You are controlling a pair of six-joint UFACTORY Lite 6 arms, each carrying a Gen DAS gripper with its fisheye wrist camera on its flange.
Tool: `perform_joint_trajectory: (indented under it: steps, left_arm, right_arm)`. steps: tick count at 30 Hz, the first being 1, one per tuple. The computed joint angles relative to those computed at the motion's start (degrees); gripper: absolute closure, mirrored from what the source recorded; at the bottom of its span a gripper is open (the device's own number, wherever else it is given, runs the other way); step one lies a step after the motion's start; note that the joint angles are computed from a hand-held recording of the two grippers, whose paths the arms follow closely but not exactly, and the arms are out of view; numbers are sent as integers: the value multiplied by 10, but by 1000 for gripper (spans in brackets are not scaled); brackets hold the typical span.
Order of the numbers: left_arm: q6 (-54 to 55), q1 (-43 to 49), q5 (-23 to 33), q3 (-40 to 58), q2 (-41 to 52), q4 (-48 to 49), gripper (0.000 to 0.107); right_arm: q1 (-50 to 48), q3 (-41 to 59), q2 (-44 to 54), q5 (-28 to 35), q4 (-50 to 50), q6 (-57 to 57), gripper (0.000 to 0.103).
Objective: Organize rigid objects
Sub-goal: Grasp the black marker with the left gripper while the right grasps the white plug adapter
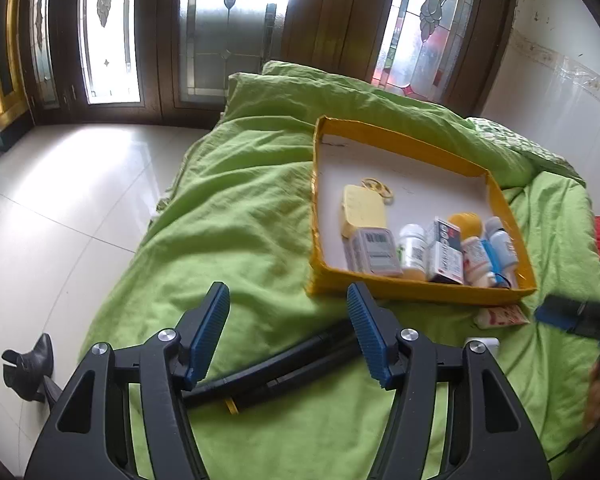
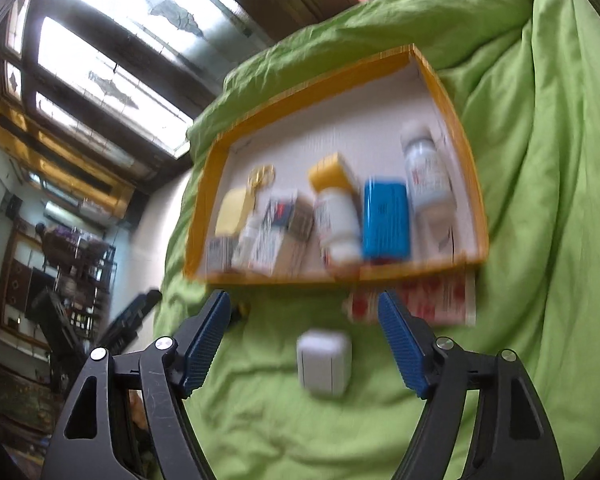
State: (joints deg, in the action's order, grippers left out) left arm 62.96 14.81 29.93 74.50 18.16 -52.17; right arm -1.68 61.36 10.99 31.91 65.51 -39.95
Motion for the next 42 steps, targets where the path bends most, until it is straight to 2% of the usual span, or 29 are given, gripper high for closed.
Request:
perform_joint_trajectory:
  steps: [4,5,7,11,15,19,23,24,27,29,30,33,35,37,39,42]
  left_arm:
    - [-12,-20,39,11,8,34,47]
    - [-23,-35,34,10,12,56,47]
    - [-53,-70,6,-3,11,112,47]
    - [-81,-129,-39,-39,-7,192,47]
    - [-183,-170,-86,-54,-7,327,47]
    - [-196,-170,-47,-17,31,353,52]
    - [-196,-174,-1,33,74,375,52]
    - [-197,-174,25,58,92,377,52]
    - [-229,-185,57,116,150,431,52]
    - [-215,-178,82,144,166,415,56]
    - [-220,-176,91,154,169,418,67]
    - [-213,-154,141,176,171,377,87]
    - [-207,-138,172,171,167,322,94]
    - [-206,-126,189,142,153,247,94]
    - [-216,-134,160,89,128,208,94]
    - [-253,-168,71,5,75,231,94]
  right_arm:
    - [23,-40,2,-11,-2,-11,32]
    - [30,-34,13,-14,-11,-3,32]
    - [48,-24,34,-22,-27,23,33]
    - [97,11,72,-59,-62,77,46]
    - [123,84,136,-75,-169,187,52]
    - [136,106,170,-82,-224,234,64]
    - [129,103,172,-78,-205,212,64]
    - [128,111,178,-75,-201,210,64]
    - [119,88,166,-71,-166,175,64]
    - [119,88,166,-70,-162,172,64]
    - [118,83,162,-70,-158,168,64]
    - [115,73,153,-71,-146,155,64]
    - [112,60,141,-75,-147,151,64]
    - [112,54,131,-80,-151,152,64]
    - [109,51,123,-78,-142,145,64]
    - [111,29,88,-85,-178,173,64]
